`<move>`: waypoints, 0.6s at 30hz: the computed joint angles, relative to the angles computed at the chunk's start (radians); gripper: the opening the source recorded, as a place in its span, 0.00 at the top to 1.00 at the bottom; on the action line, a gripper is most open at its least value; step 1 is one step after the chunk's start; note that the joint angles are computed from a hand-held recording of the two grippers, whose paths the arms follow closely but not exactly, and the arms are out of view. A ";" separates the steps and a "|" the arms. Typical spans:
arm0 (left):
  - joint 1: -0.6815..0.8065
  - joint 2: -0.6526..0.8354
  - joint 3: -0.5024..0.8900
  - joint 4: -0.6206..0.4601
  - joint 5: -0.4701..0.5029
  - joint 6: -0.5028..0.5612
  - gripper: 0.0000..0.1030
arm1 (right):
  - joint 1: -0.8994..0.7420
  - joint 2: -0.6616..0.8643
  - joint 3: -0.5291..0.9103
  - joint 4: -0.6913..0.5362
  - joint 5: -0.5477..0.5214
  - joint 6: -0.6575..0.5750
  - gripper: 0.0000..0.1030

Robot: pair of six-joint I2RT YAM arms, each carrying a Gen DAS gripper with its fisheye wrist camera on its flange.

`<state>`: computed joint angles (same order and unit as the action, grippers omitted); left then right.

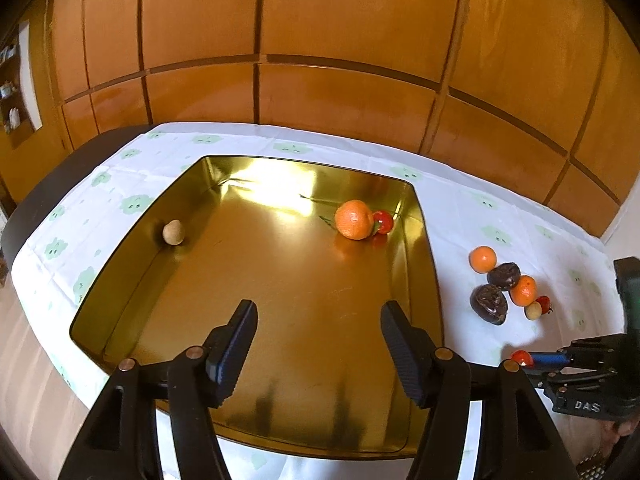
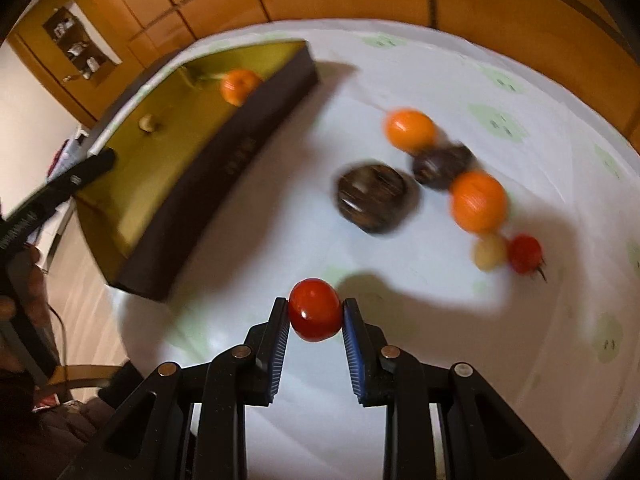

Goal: Organize fruits
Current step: 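Carry the red tomato into the gold tray and open the right tool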

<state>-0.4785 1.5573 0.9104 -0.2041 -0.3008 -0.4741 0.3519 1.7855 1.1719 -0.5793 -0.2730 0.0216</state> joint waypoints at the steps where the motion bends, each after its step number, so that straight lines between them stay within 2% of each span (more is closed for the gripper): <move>1: 0.007 -0.007 -0.008 0.003 0.002 -0.002 0.37 | 0.012 -0.001 0.015 0.000 -0.006 0.006 0.74; 6: 0.046 -0.044 -0.049 0.012 0.003 -0.008 0.37 | 0.081 0.008 0.118 0.015 -0.023 0.043 0.74; 10: 0.082 -0.070 -0.080 0.016 0.012 -0.013 0.37 | 0.154 0.064 0.235 0.018 0.003 0.088 0.74; 15: 0.099 -0.087 -0.102 0.021 0.013 -0.016 0.37 | 0.218 0.207 0.430 -0.023 0.094 0.073 0.74; 18: 0.105 -0.093 -0.109 0.025 0.014 -0.010 0.37 | 0.242 0.253 0.487 -0.052 0.156 0.054 0.74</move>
